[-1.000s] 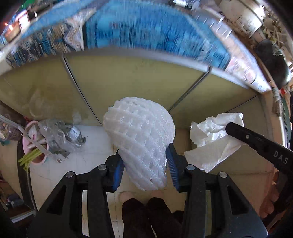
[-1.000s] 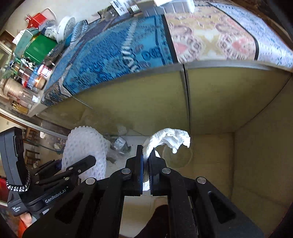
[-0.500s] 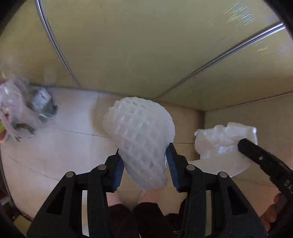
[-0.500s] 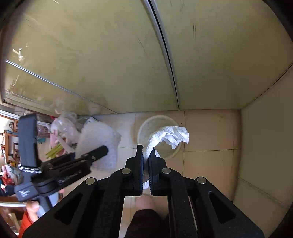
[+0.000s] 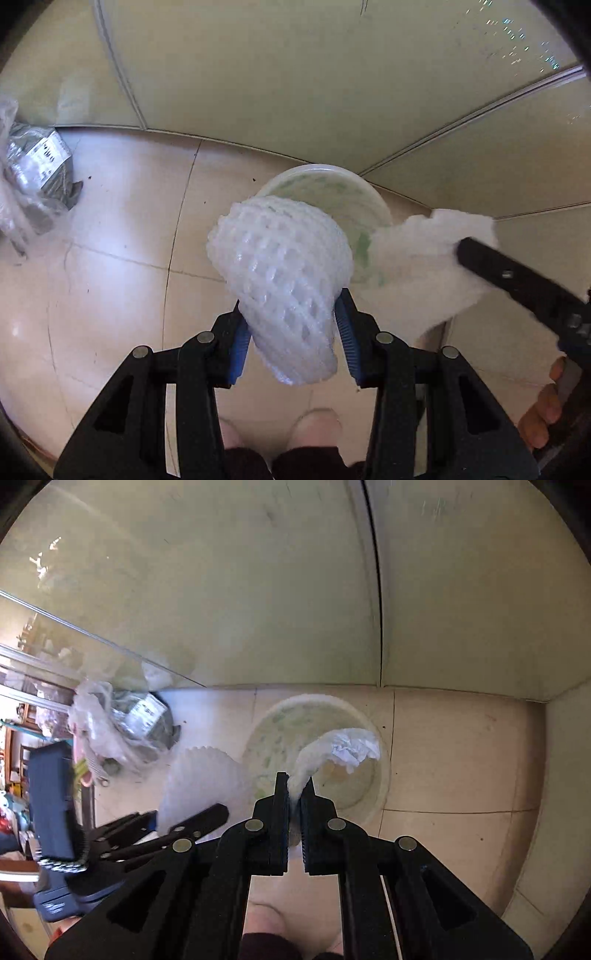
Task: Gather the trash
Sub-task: 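Carry the foam net and tissue down over the floor bin with both tools, then open the left tool over the bin while the right tool releases the tissue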
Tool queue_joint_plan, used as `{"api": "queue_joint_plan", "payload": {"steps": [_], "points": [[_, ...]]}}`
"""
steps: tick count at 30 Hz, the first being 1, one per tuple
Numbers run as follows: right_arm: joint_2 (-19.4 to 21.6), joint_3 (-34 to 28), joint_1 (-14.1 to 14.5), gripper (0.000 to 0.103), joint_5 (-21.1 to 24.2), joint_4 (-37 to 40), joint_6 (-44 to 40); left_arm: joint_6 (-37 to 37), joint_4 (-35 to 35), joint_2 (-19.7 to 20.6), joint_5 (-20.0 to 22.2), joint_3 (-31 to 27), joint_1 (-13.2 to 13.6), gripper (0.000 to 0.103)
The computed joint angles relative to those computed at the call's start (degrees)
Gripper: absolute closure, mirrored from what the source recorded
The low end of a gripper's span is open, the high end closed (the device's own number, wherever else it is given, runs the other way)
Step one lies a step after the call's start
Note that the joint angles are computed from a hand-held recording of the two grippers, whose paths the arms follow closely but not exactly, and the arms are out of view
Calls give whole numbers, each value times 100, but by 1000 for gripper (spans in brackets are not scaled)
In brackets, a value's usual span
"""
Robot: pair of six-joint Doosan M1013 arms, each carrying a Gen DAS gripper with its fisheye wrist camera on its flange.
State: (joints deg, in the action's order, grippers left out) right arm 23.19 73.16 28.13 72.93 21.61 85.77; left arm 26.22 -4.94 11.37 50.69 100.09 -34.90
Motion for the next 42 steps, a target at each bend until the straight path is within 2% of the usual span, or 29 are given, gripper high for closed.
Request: {"api": "queue_joint_plan", "payload": {"steps": [6,8,11,15,20,22,25,29,31,38,42], "points": [[167,81,-28,97,274,-239,-222,238,-120,101,-285,127,13,59],[201,84,-55,88,412,-263,-236,297,-123,167,-276,80,-14,58],[156,168,-77,70,318,-222,-259,452,-321,260,-323,41,7,57],[23,216,-64,70,153,-462,-305,675,-517,379,-473,12,49,50],[-58,205,-142,70,65,-342,-254,884,-808,543,-428,-87,115,43],[-114,182,-207,70,55,-350,-300,744,-654,566,-338,-133,95,37],[-191,126,-233,67,43,-238,-261,350,-27,541,-90,-247,-26,34],[-324,58,-279,66,8,-174,-212,387,-107,414,-139,-274,-10,29],[-381,-9,-321,66,39,-120,-184,379,-89,344,-178,-288,-14,21],[-576,-201,-400,60,110,-121,-20,508,-6,277,310,-605,-10,20],[-633,-470,-401,60,348,-274,109,338,239,130,828,-857,-74,20]]}}
